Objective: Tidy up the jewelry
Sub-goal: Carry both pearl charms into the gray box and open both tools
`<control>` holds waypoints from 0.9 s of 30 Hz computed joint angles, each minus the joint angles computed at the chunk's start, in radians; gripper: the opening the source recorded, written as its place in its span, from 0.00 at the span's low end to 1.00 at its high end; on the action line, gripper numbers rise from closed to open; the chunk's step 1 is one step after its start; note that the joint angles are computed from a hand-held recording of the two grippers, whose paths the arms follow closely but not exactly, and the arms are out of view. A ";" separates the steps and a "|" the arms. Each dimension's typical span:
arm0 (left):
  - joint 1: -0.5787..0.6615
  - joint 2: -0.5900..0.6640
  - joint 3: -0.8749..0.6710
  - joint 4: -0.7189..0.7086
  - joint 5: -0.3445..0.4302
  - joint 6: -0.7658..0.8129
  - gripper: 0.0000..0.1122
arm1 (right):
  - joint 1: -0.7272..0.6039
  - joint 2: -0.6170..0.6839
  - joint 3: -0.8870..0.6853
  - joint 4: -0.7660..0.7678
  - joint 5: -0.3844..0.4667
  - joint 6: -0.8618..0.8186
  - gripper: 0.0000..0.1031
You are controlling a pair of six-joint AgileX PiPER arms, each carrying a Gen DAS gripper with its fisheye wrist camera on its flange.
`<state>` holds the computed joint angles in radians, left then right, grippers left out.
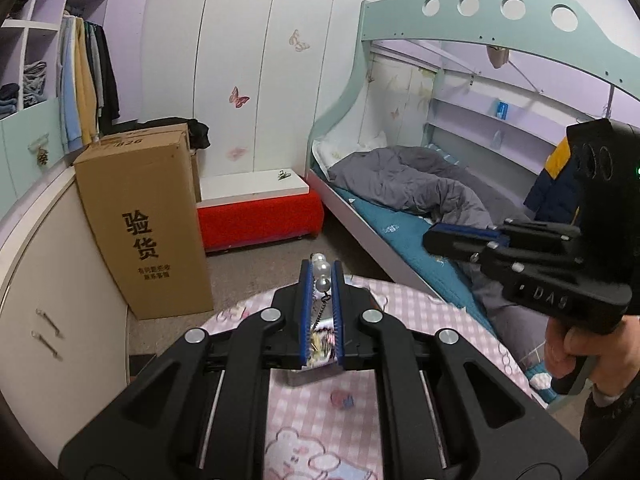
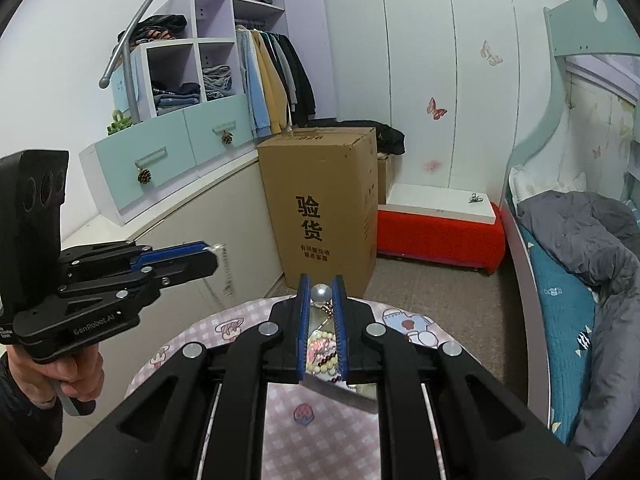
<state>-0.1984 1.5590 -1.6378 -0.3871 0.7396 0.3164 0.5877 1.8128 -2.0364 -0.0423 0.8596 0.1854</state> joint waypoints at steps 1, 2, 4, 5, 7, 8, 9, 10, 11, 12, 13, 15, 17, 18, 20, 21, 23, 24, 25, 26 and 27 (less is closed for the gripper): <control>-0.003 0.030 -0.036 0.001 0.016 -0.004 0.08 | -0.005 0.014 -0.019 0.007 0.012 -0.003 0.09; -0.009 0.049 -0.058 0.011 0.021 -0.014 0.08 | -0.016 0.037 -0.047 0.021 0.027 -0.010 0.09; -0.018 0.117 -0.124 0.019 0.051 -0.025 0.08 | -0.037 0.079 -0.092 0.054 0.057 -0.017 0.09; -0.020 0.142 -0.146 0.016 0.063 -0.028 0.08 | -0.045 0.103 -0.114 0.066 0.071 -0.019 0.09; -0.022 0.206 -0.192 0.009 0.086 -0.040 0.08 | -0.066 0.154 -0.157 0.100 0.103 -0.022 0.10; -0.022 0.229 -0.205 0.011 0.091 -0.049 0.08 | -0.074 0.176 -0.172 0.107 0.114 -0.011 0.10; -0.024 0.260 -0.226 0.022 0.103 -0.067 0.09 | -0.085 0.193 -0.167 0.114 0.111 -0.001 0.11; -0.025 0.285 -0.247 0.030 0.119 -0.078 0.09 | -0.094 0.212 -0.177 0.123 0.121 0.009 0.20; -0.029 0.324 -0.286 0.054 0.155 -0.099 0.09 | -0.103 0.221 -0.171 0.126 0.122 0.024 0.37; -0.035 0.354 -0.319 0.086 0.186 -0.123 0.15 | -0.111 0.215 -0.137 0.122 0.100 0.048 0.49; -0.044 0.375 -0.340 0.125 0.206 -0.150 0.35 | -0.117 0.207 -0.111 0.122 0.077 0.068 0.73; -0.063 0.368 -0.329 0.253 0.194 -0.267 0.71 | -0.130 0.162 -0.016 0.127 0.007 0.099 0.89; -0.061 0.302 -0.223 0.310 0.088 -0.326 0.83 | -0.141 0.117 0.059 0.124 -0.035 0.134 0.93; -0.049 0.271 -0.178 0.299 0.049 -0.328 0.83 | -0.143 0.109 0.069 0.119 -0.040 0.145 0.93; -0.034 0.237 -0.147 0.303 0.037 -0.351 0.83 | -0.142 0.079 0.102 0.088 -0.056 0.190 0.93; -0.030 0.217 -0.125 0.323 0.023 -0.374 0.83 | -0.141 0.066 0.114 0.080 -0.060 0.205 0.93; -0.034 0.169 -0.077 0.391 -0.001 -0.436 0.83 | -0.141 0.033 0.143 0.078 -0.074 0.222 0.93; -0.041 0.154 -0.069 0.421 0.000 -0.464 0.83 | -0.130 0.011 0.156 0.053 -0.075 0.246 0.93; -0.047 0.128 -0.051 0.452 -0.003 -0.491 0.83 | -0.122 0.003 0.154 0.034 -0.071 0.261 0.93; -0.057 0.112 -0.043 0.480 -0.001 -0.518 0.83 | -0.108 -0.016 0.159 0.008 -0.067 0.283 0.93; -0.068 0.083 -0.025 0.514 0.003 -0.549 0.83 | -0.098 -0.026 0.158 -0.010 -0.065 0.297 0.93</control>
<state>-0.2662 1.6424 -1.6630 0.1270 0.7428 -0.2324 0.4897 1.7867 -1.8782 -0.0523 0.7946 0.4820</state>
